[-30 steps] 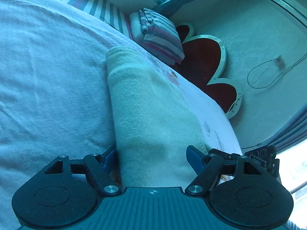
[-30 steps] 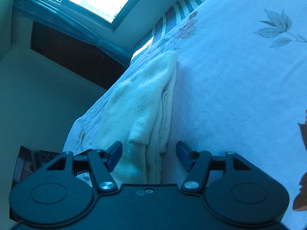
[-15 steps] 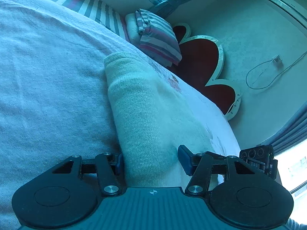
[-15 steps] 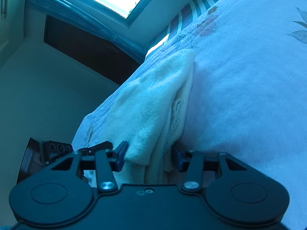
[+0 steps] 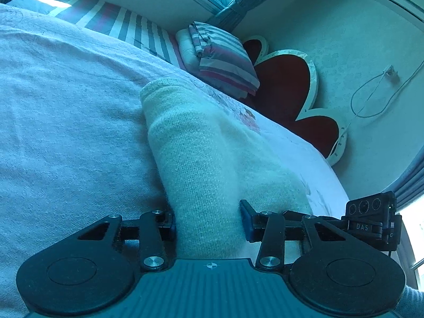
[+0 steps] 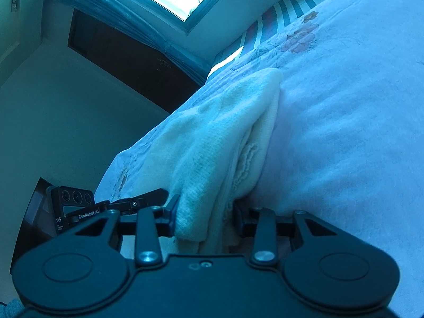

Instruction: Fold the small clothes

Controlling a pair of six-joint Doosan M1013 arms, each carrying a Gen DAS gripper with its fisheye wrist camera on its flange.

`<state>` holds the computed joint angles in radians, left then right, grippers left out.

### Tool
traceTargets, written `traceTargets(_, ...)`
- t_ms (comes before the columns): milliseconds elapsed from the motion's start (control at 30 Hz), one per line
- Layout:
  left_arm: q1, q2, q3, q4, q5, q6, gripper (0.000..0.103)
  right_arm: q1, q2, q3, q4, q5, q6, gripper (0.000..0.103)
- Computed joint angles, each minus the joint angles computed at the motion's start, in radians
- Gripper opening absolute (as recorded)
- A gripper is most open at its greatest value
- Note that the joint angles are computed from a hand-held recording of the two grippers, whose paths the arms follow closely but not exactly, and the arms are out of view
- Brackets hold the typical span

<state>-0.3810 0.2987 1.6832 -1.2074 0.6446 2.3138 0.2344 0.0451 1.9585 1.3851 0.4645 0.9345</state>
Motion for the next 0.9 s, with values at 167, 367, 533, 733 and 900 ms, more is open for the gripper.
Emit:
traceTargets(167,-0.023,-0.014,-0.007,0.109,-0.057,-0.054,0.041,0.021,-0.004,-0.008,-0.066,-0.042,0.054,0.035)
traceTargets(367,-0.063,-0.043,-0.035,0.367,-0.109,-0.251,0.034,0.064,-0.019,-0.045,-0.374,-0.092,0.311,0.034)
traceTargets(533,-0.060,-0.080,-0.029,0.365,-0.118,-0.228,0.033,0.103,-0.041,-0.085,-0.589,-0.111,0.470,0.033)
traceTargets(733,-0.024,-0.131,-0.029,0.289,-0.106,-0.138,0.033,0.150,-0.056,-0.142,-0.774,-0.124,0.628,0.033)
traceTargets(900,0.047,-0.172,-0.016,0.287,-0.067,-0.101,0.033,0.219,-0.012,-0.220,-0.930,-0.118,0.773,0.033)
